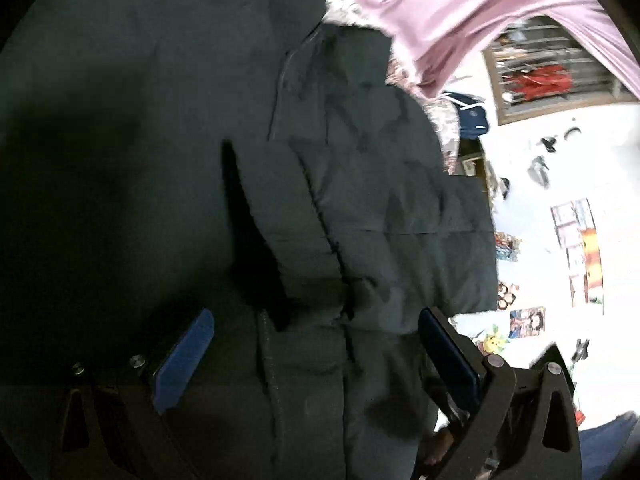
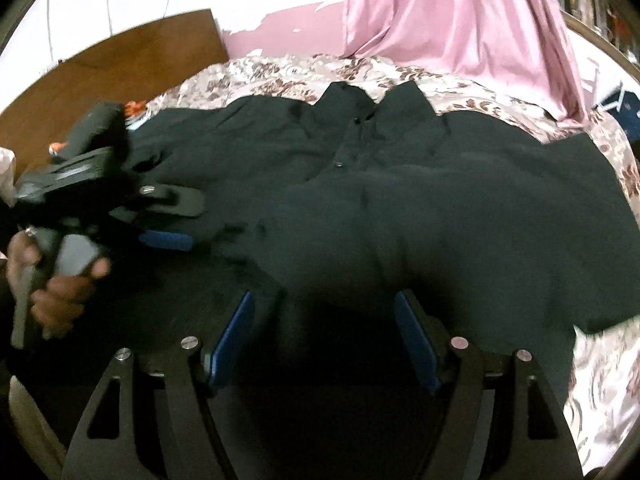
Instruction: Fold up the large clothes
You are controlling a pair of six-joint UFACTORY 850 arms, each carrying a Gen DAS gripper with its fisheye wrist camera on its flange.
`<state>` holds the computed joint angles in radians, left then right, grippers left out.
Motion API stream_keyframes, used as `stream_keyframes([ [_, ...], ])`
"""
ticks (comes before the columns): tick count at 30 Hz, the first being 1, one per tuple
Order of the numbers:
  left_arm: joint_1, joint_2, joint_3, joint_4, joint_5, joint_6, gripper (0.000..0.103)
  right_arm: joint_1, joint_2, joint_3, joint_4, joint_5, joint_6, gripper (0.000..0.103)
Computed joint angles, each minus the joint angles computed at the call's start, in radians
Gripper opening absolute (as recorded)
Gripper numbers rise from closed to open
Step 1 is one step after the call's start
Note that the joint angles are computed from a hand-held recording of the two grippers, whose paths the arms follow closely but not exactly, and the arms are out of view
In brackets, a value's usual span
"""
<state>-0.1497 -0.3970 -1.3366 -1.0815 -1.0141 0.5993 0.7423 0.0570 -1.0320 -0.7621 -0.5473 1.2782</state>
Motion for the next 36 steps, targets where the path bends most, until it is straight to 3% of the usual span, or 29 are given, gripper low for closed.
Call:
stream_keyframes([
  [4,-0.039,-0.012,-0.019,0.017,0.075,-0.059,0.097,0.017,0.065,0.064,-0.071,-0.041,0.113,0.067],
  [6,-0.056,-0.017,-0.034,0.058,0.105,-0.126,0.057,0.023,0.097,0.088,-0.116,-0.072,0.159,0.067],
  [8,-0.074,-0.016,-0.053,0.157,0.142,-0.228,0.045,0.024,0.111,0.094,-0.164,-0.101,0.203,0.067],
  [10,-0.084,0.022,-0.031,0.161,0.195,-0.210,0.026,0.028,0.133,0.102,-0.221,-0.139,0.256,0.067],
  [11,-0.096,0.041,-0.029,0.216,0.233,-0.227,0.007,0.029,0.138,0.101,-0.243,-0.154,0.272,0.067],
  [15,-0.117,0.115,-0.002,0.268,0.325,-0.184,0.006,0.035,0.159,0.098,-0.332,-0.219,0.349,0.067],
  [20,-0.123,0.232,0.039,0.385,0.502,-0.164,0.006,0.032,0.138,0.060,-0.376,-0.252,0.382,0.067],
  [23,-0.090,0.289,0.066,0.443,0.550,-0.137,0.006,0.035,0.117,0.029,-0.398,-0.256,0.387,0.067],
  [26,-0.068,0.300,0.065,0.587,0.570,-0.207,0.006,0.024,0.074,-0.017,-0.379,-0.235,0.338,0.067],
  [29,-0.043,0.295,0.070,0.708,0.556,-0.284,0.006,-0.012,0.000,-0.081,-0.324,-0.171,0.278,0.067],
  [32,-0.040,0.249,0.062,0.790,0.513,-0.353,0.006,-0.088,-0.101,-0.164,-0.118,-0.001,0.125,0.067],
  [36,-0.040,0.220,0.095,0.865,0.526,-0.416,0.006,-0.125,-0.254,-0.280,0.097,0.071,-0.087,0.067],
])
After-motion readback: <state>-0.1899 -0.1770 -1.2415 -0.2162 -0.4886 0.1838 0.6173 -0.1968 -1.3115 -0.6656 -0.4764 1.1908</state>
